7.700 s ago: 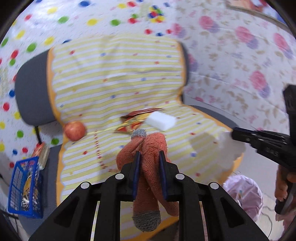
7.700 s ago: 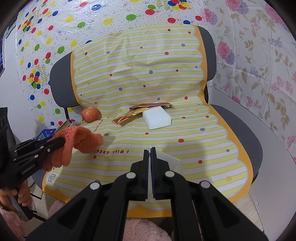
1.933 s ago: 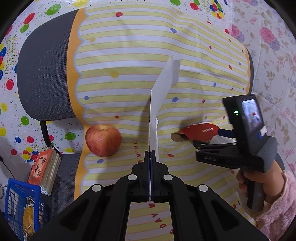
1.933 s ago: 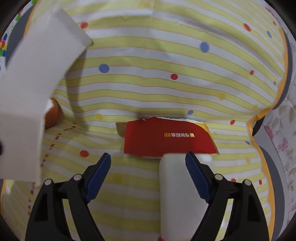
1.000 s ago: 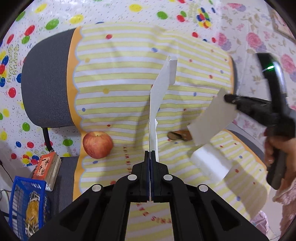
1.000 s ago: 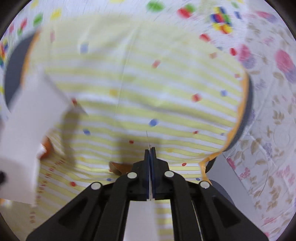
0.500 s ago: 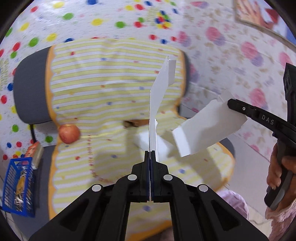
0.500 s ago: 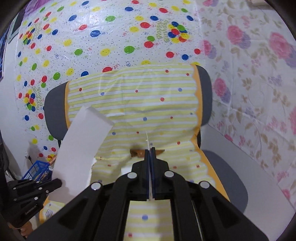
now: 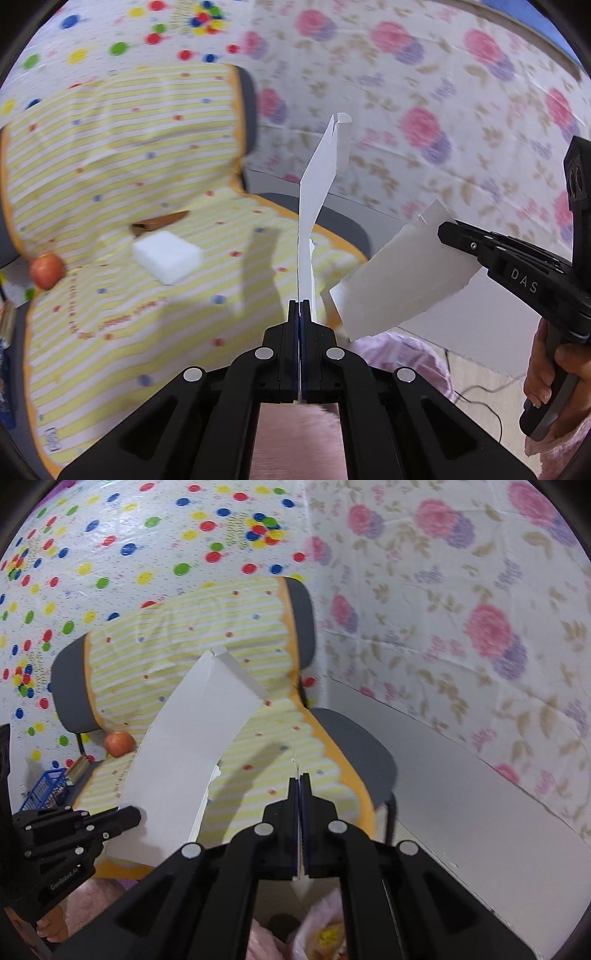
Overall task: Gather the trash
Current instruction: 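Carry the white card and red box to the bin and open both grippers, then move both tools back over the chair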
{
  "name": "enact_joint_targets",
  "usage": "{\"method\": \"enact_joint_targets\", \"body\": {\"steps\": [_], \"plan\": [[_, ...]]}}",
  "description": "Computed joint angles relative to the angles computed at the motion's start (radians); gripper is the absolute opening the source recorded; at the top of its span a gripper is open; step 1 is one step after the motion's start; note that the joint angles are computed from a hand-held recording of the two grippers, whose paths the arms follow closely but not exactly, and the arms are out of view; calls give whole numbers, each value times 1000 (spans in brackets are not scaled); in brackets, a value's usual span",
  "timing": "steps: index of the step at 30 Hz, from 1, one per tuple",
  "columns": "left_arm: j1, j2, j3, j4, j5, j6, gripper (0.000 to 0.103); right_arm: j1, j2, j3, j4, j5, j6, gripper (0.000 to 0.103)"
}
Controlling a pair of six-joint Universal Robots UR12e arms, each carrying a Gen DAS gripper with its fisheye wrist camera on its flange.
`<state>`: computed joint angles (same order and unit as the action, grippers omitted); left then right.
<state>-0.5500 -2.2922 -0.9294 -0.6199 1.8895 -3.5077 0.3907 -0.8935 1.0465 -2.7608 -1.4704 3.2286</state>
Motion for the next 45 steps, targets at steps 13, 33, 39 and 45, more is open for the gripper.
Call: {"method": "enact_joint_targets", "body": {"steps": [13, 33, 39, 45], "plan": [[-35, -141, 196, -134, -156, 92, 1, -23, -110, 228, -17, -180, 60, 2], [-24, -194, 288, -235, -166, 65, 52, -44, -65, 206, 99, -177, 83, 33], [-13, -114, 158, -173, -78, -4, 55, -47, -85, 205, 77, -181, 100, 33], [-3, -45, 48, -140, -4, -63, 55, -37, -88, 178, 52, -123, 74, 36]]}}
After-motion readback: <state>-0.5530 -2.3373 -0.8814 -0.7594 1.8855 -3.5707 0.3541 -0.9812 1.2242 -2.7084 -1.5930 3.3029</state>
